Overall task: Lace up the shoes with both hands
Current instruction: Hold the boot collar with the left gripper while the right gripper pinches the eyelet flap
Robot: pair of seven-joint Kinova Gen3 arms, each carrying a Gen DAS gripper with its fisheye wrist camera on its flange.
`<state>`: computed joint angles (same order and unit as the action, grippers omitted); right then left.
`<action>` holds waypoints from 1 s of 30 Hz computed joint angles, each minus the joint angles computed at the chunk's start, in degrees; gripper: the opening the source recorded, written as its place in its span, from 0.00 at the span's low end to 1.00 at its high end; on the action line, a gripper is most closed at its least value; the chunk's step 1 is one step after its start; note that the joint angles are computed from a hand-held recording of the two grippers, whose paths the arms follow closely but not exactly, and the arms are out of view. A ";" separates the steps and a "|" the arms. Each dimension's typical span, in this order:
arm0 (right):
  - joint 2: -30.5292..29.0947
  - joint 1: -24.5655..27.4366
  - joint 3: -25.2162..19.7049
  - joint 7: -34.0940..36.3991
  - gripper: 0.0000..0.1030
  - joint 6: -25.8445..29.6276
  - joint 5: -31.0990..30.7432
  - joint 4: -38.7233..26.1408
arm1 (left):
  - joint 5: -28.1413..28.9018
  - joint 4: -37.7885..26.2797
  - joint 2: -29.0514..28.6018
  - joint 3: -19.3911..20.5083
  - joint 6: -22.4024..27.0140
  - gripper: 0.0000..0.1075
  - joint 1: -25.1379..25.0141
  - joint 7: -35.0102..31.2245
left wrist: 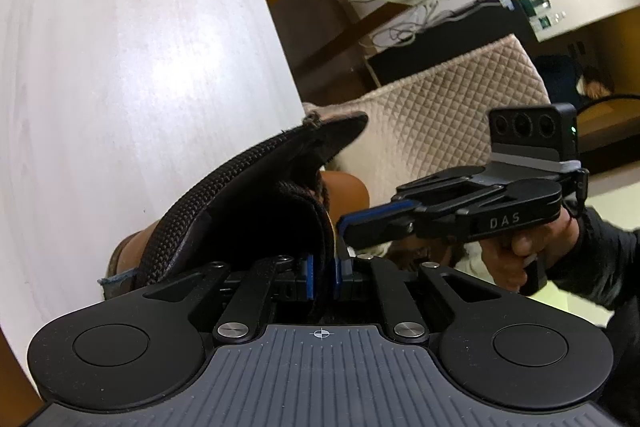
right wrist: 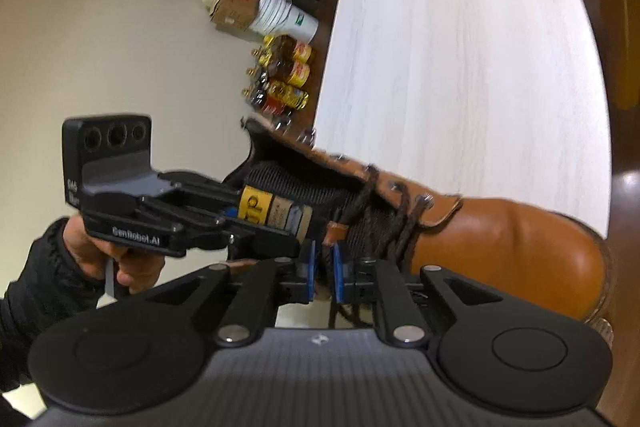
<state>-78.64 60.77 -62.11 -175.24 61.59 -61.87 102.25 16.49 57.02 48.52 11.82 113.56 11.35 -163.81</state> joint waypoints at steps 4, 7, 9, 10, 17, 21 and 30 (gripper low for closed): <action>-1.20 -0.51 1.50 -2.20 0.12 1.97 2.10 -0.21 | -0.38 2.64 -1.46 0.90 -1.79 0.08 -0.51 -4.41; -2.91 -0.78 2.01 -2.69 0.12 -0.19 1.10 1.11 | -0.02 2.65 -1.09 1.73 -0.68 0.08 -1.16 -8.57; -4.86 -1.14 2.50 -5.42 0.12 -1.96 -0.41 3.06 | 0.28 2.32 -0.76 1.39 -0.23 0.08 -1.03 -9.14; -5.86 -1.30 2.72 -6.93 0.12 -2.78 -1.10 3.98 | 0.39 2.21 -0.66 1.27 -0.13 0.08 -0.97 -9.37; -6.87 -1.41 2.80 -12.81 0.12 -0.63 0.13 3.19 | -0.38 3.02 -1.40 0.74 -1.84 0.09 -0.20 -10.93; -5.99 -1.11 2.21 -8.92 0.11 -0.71 1.39 0.95 | -0.56 1.45 -0.19 0.67 0.17 0.08 0.35 -10.53; -8.32 -0.22 1.84 -7.24 0.11 -4.00 -0.36 2.97 | -0.19 0.79 0.84 0.38 1.58 0.08 0.03 -8.87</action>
